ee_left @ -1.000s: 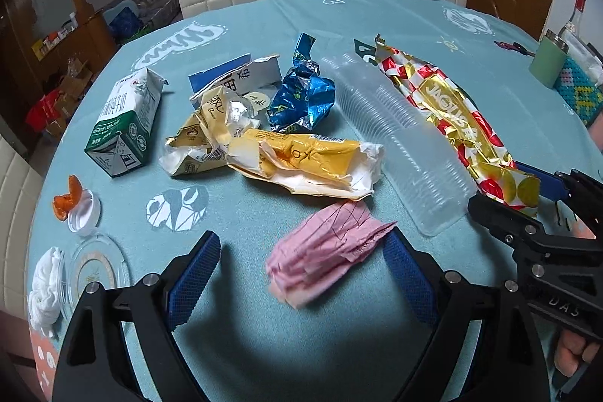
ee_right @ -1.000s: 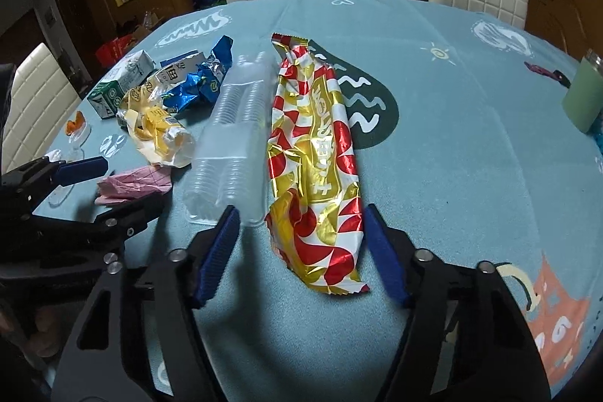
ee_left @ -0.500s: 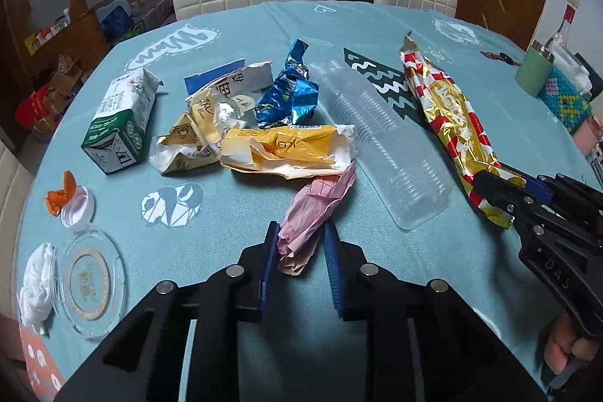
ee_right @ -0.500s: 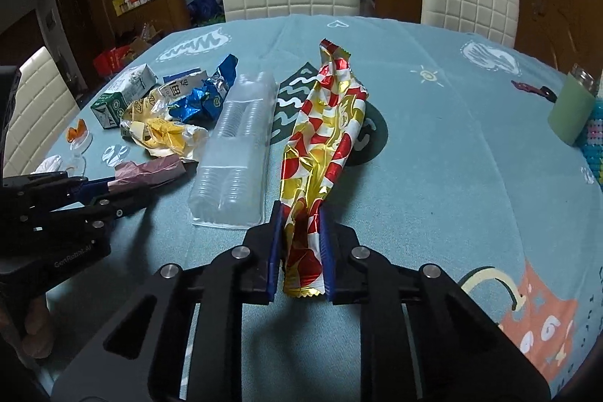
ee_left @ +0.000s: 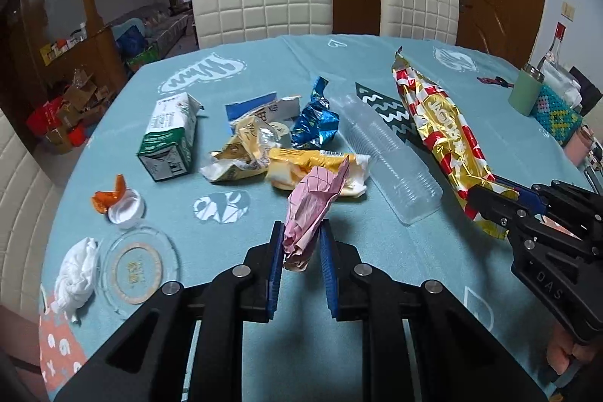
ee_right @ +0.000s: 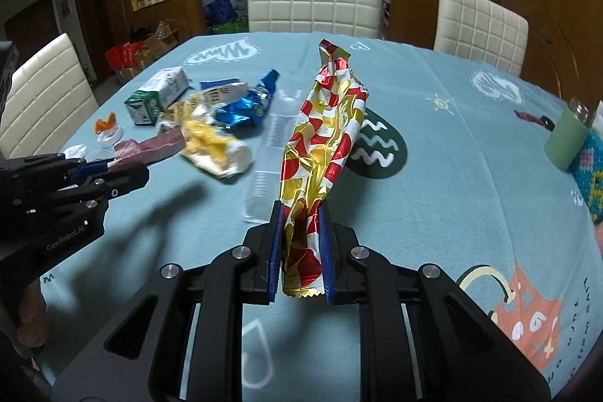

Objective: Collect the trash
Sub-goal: 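Carry the pink wrapper to the bin and open the left tool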

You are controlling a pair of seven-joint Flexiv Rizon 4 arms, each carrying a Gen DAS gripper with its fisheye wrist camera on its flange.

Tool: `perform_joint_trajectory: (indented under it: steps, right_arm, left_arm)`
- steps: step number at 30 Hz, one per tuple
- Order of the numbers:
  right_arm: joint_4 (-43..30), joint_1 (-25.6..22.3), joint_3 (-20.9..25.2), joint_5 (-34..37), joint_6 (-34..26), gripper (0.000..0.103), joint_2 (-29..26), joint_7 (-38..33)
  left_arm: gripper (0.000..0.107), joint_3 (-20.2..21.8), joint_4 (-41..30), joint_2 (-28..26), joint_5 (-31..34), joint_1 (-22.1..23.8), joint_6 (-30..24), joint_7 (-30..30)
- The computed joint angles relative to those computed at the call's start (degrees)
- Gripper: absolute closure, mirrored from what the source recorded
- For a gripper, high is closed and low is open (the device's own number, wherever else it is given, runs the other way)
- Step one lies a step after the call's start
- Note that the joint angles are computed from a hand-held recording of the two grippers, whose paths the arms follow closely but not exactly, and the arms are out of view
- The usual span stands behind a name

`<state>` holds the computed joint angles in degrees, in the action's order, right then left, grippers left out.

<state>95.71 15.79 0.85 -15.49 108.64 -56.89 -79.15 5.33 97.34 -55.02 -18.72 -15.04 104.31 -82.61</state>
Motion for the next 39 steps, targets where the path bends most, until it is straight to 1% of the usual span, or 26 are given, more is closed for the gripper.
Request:
perform_joint_trajectory:
  steps: [5, 8, 12, 20, 25, 31, 37, 39]
  right_arm:
    - [2.28, 2.63, -1.48, 0.96, 1.86, 0.084, 1.56, -1.33]
    - [3.67, 5.13, -2.91, 2.13, 3.08, 0.084, 2.47, -2.55]
    - [4.82, 8.28, -4.57, 4.04, 4.08, 0.084, 3.29, -4.15]
    - [6.29, 14.26, -7.47, 8.37, 5.59, 0.084, 4.71, -7.3]
    - [7.07, 17.5, -8.76, 10.79, 5.93, 0.084, 5.52, -9.24]
    - [7.34, 20.74, -10.04, 12.88, 5.62, 0.084, 6.13, -11.15]
    - [7.01, 24.29, -11.82, 14.13, 4.94, 0.084, 6.13, -13.02]
    - [6.51, 24.75, -11.77, 14.05, 4.52, 0.084, 5.99, -13.38]
  left_arm:
    - [0.088, 0.67, 3.37, 1.53, -0.01, 0.15, 3.64, -0.46]
    - [0.088, 1.16, 5.62, 2.43, -0.31, 0.13, 6.13, -0.05]
    - [0.088, 0.52, 8.62, 3.51, -0.86, 1.05, 10.07, 0.58]
    - [0.088, -2.4, 13.78, 5.48, -0.95, 5.19, 16.12, 0.63]
    - [0.088, -4.12, 16.63, 6.49, 0.35, 8.22, 19.38, -0.48]
    - [0.088, -5.23, 19.27, 7.13, 2.25, 11.03, 22.15, -1.85]
    - [0.088, -5.3, 21.16, 7.29, 2.93, 12.82, 24.36, -3.59]
    - [0.088, -5.17, 21.79, 7.36, 3.1, 13.47, 24.93, -4.09]
